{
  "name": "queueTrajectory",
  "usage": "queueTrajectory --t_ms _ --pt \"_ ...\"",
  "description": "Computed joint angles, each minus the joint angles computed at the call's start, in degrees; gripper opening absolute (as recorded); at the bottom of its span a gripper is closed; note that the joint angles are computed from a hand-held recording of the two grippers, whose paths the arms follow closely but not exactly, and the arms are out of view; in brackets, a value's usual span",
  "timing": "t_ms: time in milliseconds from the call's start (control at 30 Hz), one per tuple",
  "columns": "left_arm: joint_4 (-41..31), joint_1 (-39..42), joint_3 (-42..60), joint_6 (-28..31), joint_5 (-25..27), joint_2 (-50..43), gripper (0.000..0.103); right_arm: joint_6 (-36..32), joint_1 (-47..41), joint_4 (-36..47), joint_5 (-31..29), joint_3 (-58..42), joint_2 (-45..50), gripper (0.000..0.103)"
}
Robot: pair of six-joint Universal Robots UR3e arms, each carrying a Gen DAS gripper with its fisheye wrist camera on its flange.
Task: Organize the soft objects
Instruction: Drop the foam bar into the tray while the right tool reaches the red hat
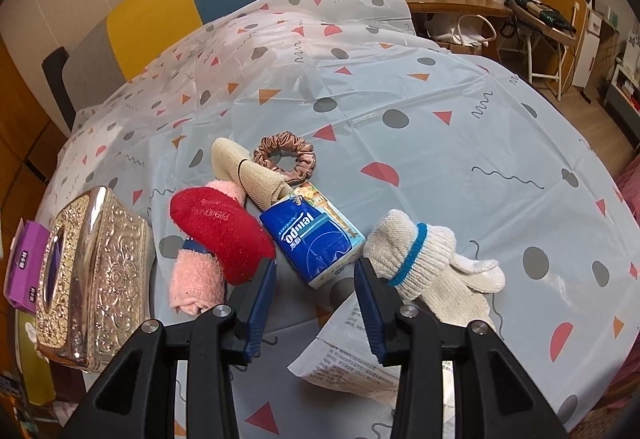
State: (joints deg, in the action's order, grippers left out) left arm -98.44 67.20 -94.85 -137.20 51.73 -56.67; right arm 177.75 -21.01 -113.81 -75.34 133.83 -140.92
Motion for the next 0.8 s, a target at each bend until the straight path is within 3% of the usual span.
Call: queueTrajectory --t_ms 100,233,333,533,600,667,733,800 --pt "-11.7 11.27 -3.39 12.94 -1.59 5.31 0.018 0.14 0.89 -0.84 0.0 0.12 0.21 0.041" --pt "-17.67 20.1 -9.53 23.37 0.49 9.81 0.018 0.17 3.0 -3.21 0.93 0.31 0.32 0.04" --pt "-16.06 21.72 -14.71 25.43 2.86 11.73 0.018 0.97 6.07 -6.25 1.06 0.14 2.21 0.04" --pt "-8.97 17.47 -22.92 22.3 5.08 14.21 0.019 2.81 10.18 -10.8 2.26 -0.94 8.89 0.04" --pt "-7.95 16.31 -23.57 20.44 5.0 13.84 0.026 3.69 12.4 -13.23 1.79 -1.81 12.67 0.04" --pt "-10.73 17.97 -23.63 21.96 4.09 15.47 0.047 5.15 15.08 -16.49 -0.42 -2.69 17.04 0.04" --pt "-12.72 19.73 -23.47 23.96 3.18 17.37 0.052 6.07 16.54 -19.11 -1.41 -3.64 21.91 0.04" --pt "-20.3 24.75 -21.82 30.8 2.26 20.27 0.053 7.4 18.02 -22.26 -3.34 -4.67 27.25 0.04"
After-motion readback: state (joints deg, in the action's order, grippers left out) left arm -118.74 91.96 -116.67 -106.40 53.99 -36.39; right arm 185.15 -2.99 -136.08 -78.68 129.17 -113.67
